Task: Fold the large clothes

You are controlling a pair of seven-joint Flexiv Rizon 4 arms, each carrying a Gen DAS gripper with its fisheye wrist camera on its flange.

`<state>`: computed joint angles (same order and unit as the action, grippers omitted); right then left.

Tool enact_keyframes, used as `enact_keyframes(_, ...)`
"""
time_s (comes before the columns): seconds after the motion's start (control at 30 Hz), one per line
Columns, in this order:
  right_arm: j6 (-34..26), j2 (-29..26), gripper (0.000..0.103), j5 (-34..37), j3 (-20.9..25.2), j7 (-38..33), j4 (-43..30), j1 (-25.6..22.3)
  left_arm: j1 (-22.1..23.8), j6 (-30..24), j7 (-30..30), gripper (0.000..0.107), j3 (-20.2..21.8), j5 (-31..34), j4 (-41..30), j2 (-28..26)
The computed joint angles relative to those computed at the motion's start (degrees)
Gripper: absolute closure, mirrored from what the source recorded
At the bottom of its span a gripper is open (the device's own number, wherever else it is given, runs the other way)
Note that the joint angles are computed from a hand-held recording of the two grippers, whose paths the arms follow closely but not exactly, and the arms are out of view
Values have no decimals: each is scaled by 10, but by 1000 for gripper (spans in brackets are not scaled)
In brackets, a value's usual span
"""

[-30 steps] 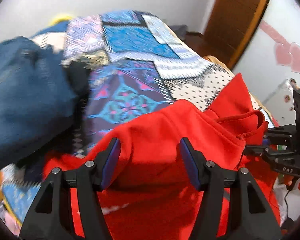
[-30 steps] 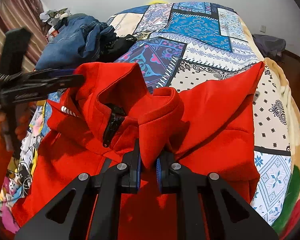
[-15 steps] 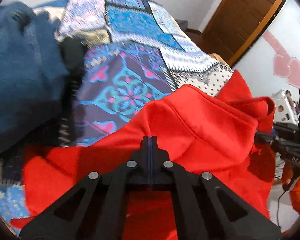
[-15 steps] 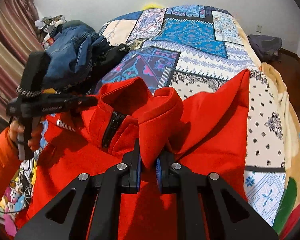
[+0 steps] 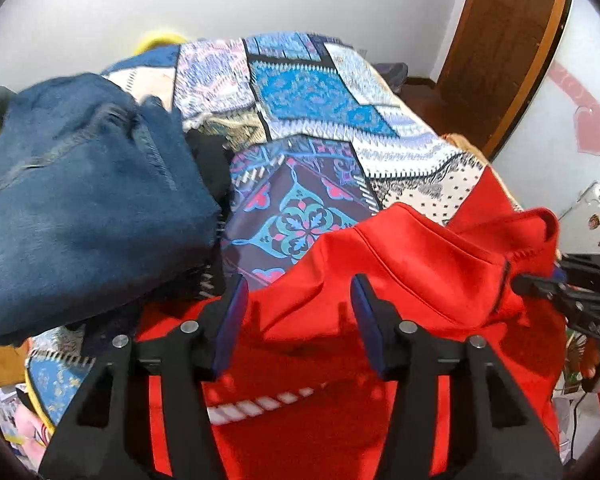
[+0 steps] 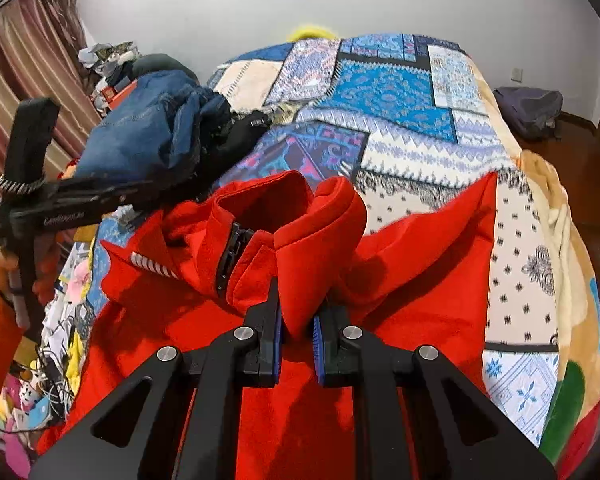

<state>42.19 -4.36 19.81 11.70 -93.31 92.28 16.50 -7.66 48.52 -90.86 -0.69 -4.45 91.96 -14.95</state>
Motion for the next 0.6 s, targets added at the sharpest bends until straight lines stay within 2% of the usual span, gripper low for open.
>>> enact_keyframes(0.17, -28, -4, 92, 14, -4, -12, -2, -8, 14, -27, 23, 55, -21, -55, -39, -61)
enact_keyframes(0.3, -36, -6, 92, 21, -4, -25, -2, -11, 32, -82, 49, 55, -38, -119, -75, -111)
enact_keyframes(0.37, -37, -8, 92, 25, -5, -27, -2, -13, 41, -73, 69, 55, -49, -158, -64, -119)
enact_keyframes(0.43, -39, -12, 92, 33, -5, -28, -5, -15, 47, -51, 96, 77, -59, -192, -44, -116)
enact_keyframes(0.47, -40, -14, 92, 38, -6, -29, -6, -17, 45, -43, 102, 100, -58, -195, -40, -114)
enact_keyframes(0.6, -35, -22, 92, 41, -6, -23, -14, -19, 25, -5, 98, 107, -38, -169, -18, -84)
